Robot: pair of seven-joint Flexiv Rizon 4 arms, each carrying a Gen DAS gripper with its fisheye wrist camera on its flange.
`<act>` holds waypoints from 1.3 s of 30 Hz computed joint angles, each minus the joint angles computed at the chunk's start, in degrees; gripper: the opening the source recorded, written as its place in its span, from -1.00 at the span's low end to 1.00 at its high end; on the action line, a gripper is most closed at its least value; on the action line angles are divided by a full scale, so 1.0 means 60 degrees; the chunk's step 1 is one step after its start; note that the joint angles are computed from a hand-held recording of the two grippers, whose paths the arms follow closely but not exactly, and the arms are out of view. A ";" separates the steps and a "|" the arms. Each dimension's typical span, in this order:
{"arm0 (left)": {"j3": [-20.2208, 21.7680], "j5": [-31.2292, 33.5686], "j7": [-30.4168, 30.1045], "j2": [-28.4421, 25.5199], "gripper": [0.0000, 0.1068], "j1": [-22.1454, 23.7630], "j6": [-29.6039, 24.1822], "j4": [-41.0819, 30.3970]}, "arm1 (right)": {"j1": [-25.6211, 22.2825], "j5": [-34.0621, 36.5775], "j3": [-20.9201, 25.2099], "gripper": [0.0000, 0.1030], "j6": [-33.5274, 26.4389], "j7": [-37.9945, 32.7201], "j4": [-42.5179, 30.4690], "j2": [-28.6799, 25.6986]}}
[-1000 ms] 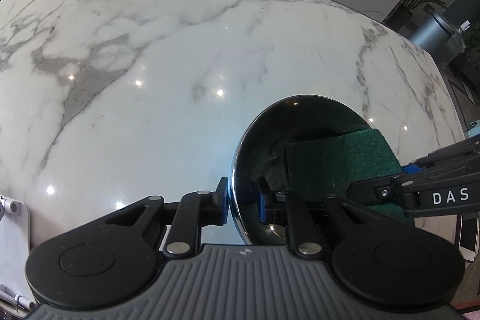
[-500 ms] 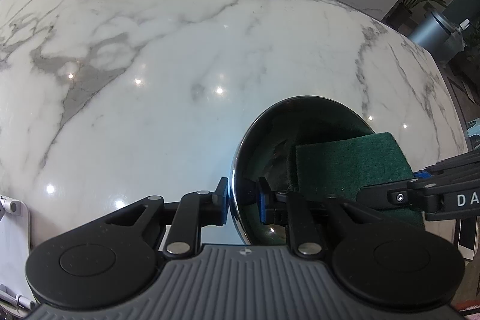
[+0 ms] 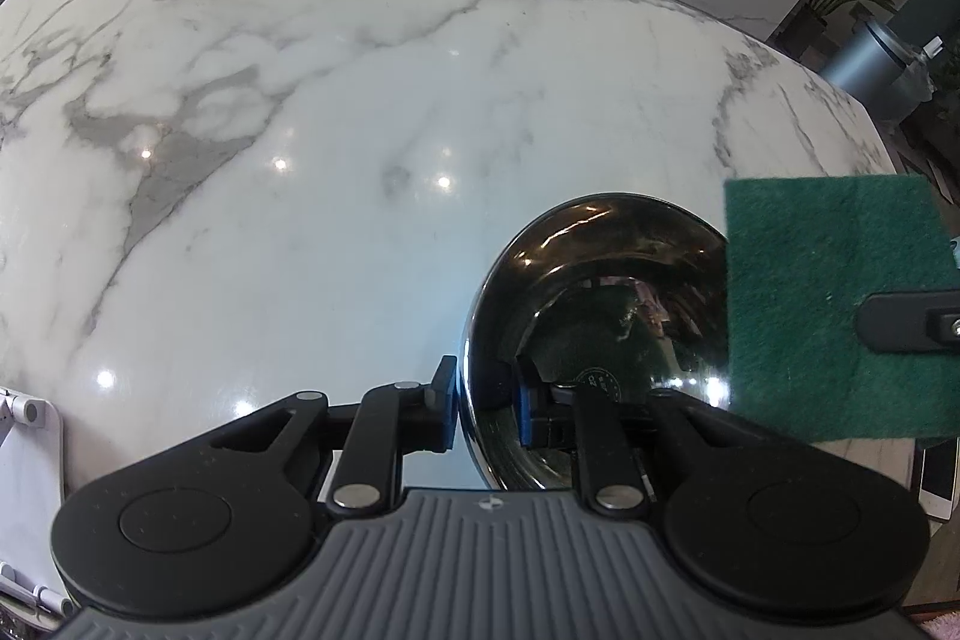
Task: Clean bowl
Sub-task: 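Lift the green pad out of the bowl with the right gripper, then wipe the pad against the bowl's outer wall with the right gripper while the left gripper holds the rim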
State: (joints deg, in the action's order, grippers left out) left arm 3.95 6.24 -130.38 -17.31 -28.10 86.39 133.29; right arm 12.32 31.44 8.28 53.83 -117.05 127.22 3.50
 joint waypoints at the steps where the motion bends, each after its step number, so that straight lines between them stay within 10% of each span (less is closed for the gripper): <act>1: -0.0005 0.0004 -0.0001 0.0003 -0.69 0.0004 0.0006 0.0005 | -0.0035 -0.0075 0.0003 -0.54 0.0180 -0.0005 0.0087 0.0075; 12: -0.0072 -0.0006 0.0039 0.0020 -0.69 0.0047 -0.0046 -0.0013 | -0.0037 -0.2284 0.0179 -0.54 0.2613 0.0915 0.1401 -0.0359; 39: -0.0049 -0.0142 0.0191 -0.0048 -0.68 -0.0068 0.0078 -0.0009 | -0.0471 0.1275 0.0241 -0.54 -0.0391 -0.0143 -0.0267 -0.0947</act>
State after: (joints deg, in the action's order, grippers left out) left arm 3.65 5.39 -129.24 -17.60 -28.51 86.86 133.23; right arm 9.50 39.09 9.73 51.48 -117.91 125.62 -2.18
